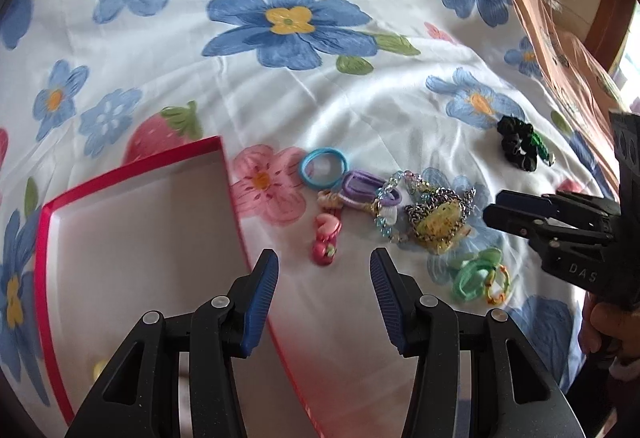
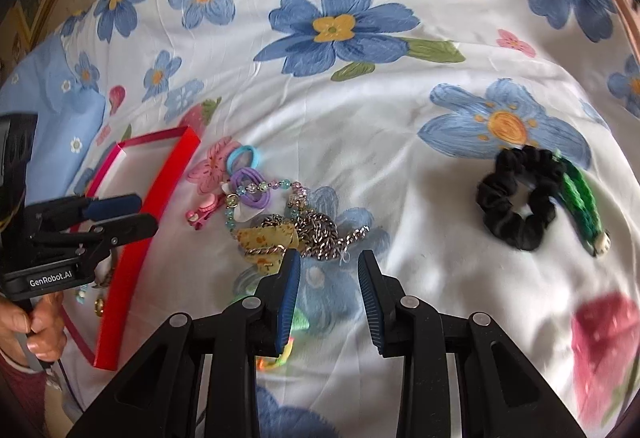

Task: Organize jewelry
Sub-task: 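Grasp the pink hair clip with the left tool while the right tool grasps the silver chain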

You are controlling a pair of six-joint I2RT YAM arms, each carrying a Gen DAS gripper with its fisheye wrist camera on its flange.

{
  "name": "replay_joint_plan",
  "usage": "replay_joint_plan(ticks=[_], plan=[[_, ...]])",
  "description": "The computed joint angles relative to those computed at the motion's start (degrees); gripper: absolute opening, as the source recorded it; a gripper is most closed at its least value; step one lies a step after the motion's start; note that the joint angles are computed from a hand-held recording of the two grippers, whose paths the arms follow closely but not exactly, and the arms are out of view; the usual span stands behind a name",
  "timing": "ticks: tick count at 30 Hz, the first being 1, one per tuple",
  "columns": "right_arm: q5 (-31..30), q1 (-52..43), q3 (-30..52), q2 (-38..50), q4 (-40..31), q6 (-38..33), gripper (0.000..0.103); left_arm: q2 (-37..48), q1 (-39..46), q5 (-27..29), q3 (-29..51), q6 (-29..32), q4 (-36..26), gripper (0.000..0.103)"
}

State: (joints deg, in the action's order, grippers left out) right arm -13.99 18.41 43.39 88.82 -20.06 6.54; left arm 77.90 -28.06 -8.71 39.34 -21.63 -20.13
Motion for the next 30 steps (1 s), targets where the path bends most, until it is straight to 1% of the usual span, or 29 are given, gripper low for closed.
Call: replay_joint_plan(ticks=[6, 12, 14, 15, 16, 17, 18, 20, 21, 25, 30], plan=[[0.14, 0.82, 2.74, 6.53, 0.73, -1.94, 0.033, 10.74, 1.47, 0.36, 5.15, 2.58, 2.31, 0.048], [1.03, 2.05, 4.03, 9.18, 1.82, -3.20, 0.033, 17.58, 1.02, -0.75, 8.96, 4.18, 2.86, 0.047], [1.73, 2.54, 4.21, 9.89, 2.55, -3.67, 0.032, 19.17, 0.74, -0.53, 10.07, 4.66, 2.80, 0.045], [2.46, 2.95, 4.22, 10.14, 2.92, -3.89, 0.029, 19.87, 0.83, -0.02, 10.45, 4.78, 2.78, 0.038], [3.24, 3.33, 4.31, 10.35, 3.13, -4.08, 0.029, 20.85, 0.78, 0.31, 10.89, 4.91, 3.03, 0.033], [3.87, 3.70, 4.26, 10.32, 3.26, -4.36, 0.028, 20.69, 0.79, 0.44, 10.49, 5.15, 3.38, 0.030], [4.95, 4.24, 4.07, 10.10, 3.37, -4.70, 0.022, 20.95, 0.78, 0.58, 10.56, 5.28, 3.71, 0.024], [6.22, 4.75, 3.61, 9.83, 3.81, -5.16, 0.013, 21.08, 1.14, 0.57, 10.60, 5.30, 4.07, 0.017], [6.31, 4.83, 3.47, 9.75, 3.94, -5.18, 0.012, 20.83, 1.56, 1.10, 10.36, 5.35, 4.44, 0.016], [6.84, 5.06, 2.84, 8.91, 4.63, -4.57, 0.011, 18.18, 2.42, 2.45, 7.92, 5.13, 6.20, 0.015], [3.06, 2.94, 1.22, 4.82, 4.74, -1.49, 0.011, 10.68, 2.64, 2.64, 3.14, 3.82, 6.82, 0.015]])
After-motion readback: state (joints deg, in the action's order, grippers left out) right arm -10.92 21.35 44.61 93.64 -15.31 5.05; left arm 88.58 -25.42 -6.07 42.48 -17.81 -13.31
